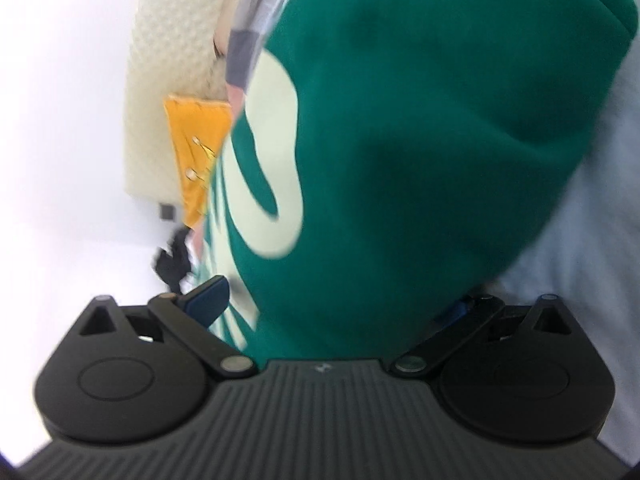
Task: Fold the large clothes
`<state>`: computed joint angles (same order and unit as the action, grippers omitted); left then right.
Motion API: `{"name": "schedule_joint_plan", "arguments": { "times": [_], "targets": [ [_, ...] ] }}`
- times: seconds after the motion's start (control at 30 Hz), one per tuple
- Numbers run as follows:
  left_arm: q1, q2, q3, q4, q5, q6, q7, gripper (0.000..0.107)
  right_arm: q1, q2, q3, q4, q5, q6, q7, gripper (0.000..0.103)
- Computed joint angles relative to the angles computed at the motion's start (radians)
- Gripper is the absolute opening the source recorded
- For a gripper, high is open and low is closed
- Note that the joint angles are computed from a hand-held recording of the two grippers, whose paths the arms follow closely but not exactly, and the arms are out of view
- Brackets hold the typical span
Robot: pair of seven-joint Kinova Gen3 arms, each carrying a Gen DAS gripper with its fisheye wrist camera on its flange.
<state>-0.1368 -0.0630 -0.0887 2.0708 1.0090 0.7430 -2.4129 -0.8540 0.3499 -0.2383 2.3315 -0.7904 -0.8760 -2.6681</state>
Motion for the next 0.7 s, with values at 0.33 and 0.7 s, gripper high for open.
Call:
{"name": "schedule_joint_plan", "arguments": {
  "times": [0.33,0.7],
  "targets": [
    [-0.230,0.137,0.095,-0.007,0.212,0.387,-0.206,0.103,-0.059,0.063,-0.025,0.078,0.042,-0.356,-0.082,0.103],
    [-0.148,0.276,-0.037,0.033,0.352,0.379,0.005,0.103,-0.066,0.067,-0.041,0.099,0.025,-0.365,-0.112,0.103]
  ]
}}
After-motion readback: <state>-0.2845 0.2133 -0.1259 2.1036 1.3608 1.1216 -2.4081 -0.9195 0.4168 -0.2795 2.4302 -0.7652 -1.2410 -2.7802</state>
